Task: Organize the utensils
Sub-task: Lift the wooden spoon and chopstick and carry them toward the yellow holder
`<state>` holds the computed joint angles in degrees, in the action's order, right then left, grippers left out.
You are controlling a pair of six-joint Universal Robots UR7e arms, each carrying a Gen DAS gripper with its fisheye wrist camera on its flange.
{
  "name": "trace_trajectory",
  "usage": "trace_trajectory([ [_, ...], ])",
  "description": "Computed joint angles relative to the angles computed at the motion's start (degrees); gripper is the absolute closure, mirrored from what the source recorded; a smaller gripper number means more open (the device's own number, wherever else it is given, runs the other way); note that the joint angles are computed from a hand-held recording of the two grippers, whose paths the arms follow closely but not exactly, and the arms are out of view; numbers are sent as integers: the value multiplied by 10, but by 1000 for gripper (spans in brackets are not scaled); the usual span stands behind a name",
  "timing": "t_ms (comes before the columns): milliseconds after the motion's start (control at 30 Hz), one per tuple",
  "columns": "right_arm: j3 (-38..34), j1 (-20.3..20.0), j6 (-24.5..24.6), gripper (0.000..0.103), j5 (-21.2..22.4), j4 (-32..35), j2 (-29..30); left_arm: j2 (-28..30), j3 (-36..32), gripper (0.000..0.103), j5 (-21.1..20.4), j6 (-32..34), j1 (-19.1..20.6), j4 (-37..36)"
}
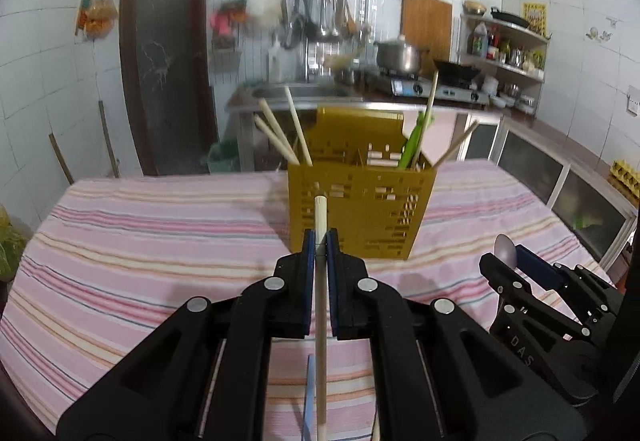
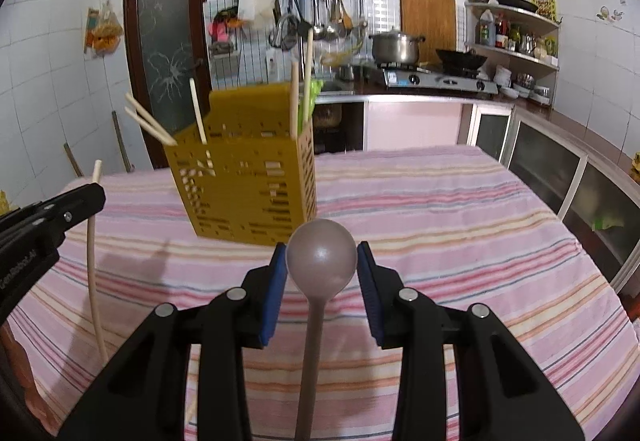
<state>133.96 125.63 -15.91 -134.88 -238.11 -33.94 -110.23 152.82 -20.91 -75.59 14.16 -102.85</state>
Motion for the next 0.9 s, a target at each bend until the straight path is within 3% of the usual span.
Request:
trace_trajectory([
  [333, -7, 20, -28, 68, 10, -55, -3, -79, -20, 98, 26, -101, -31, 171],
  [667, -22, 21, -50, 68, 12, -93, 10, -132, -15, 98, 52, -55, -28, 159],
  [900, -35, 22, -61, 68, 18, -120, 25, -164, -22, 98, 69, -57, -47, 198],
])
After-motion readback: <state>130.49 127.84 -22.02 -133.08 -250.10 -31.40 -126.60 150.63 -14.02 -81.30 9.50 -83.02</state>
